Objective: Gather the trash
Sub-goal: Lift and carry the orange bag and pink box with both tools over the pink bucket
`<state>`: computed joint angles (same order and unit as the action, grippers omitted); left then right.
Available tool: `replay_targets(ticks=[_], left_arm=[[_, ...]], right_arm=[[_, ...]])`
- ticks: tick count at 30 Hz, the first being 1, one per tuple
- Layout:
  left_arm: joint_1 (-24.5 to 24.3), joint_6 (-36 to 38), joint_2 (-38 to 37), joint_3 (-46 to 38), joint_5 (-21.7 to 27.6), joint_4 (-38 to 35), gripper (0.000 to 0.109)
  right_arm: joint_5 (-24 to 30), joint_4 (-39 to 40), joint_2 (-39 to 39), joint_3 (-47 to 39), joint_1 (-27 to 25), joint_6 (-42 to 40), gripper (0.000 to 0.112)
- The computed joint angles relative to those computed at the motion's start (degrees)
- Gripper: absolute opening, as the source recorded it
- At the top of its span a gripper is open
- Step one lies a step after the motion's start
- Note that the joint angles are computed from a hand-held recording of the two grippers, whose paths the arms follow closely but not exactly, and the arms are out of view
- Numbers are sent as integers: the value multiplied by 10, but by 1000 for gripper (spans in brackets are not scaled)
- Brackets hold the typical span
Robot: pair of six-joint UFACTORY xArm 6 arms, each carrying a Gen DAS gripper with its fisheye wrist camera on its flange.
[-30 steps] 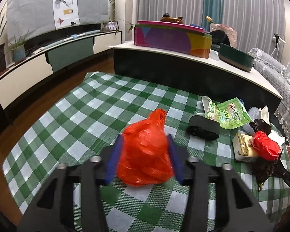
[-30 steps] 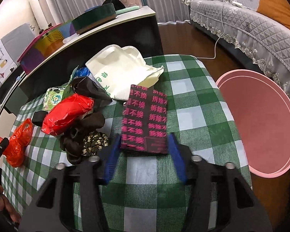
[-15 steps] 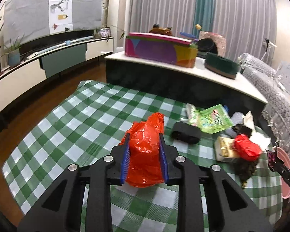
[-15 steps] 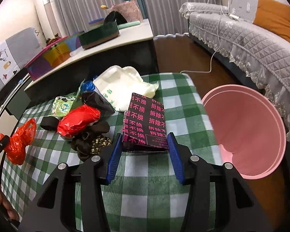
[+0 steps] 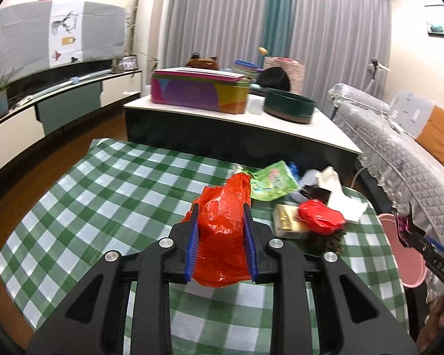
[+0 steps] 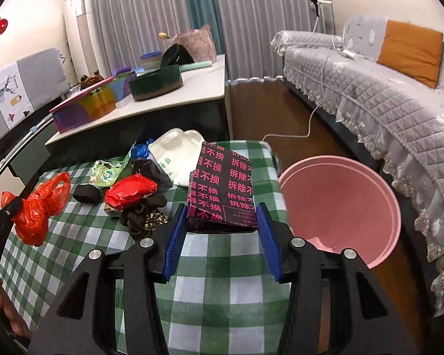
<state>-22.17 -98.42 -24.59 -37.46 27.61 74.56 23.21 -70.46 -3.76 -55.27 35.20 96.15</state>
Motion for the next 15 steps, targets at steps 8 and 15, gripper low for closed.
replay_targets(ticks=[8, 15], left_arm=[[-26, 4, -5, -4, -14, 10, 26], [-46, 0, -2, -14, -23, 17, 26]], right_arm=[[42, -20, -65, 36, 13, 11, 47], [74, -18, -117, 61, 22, -7, 47]])
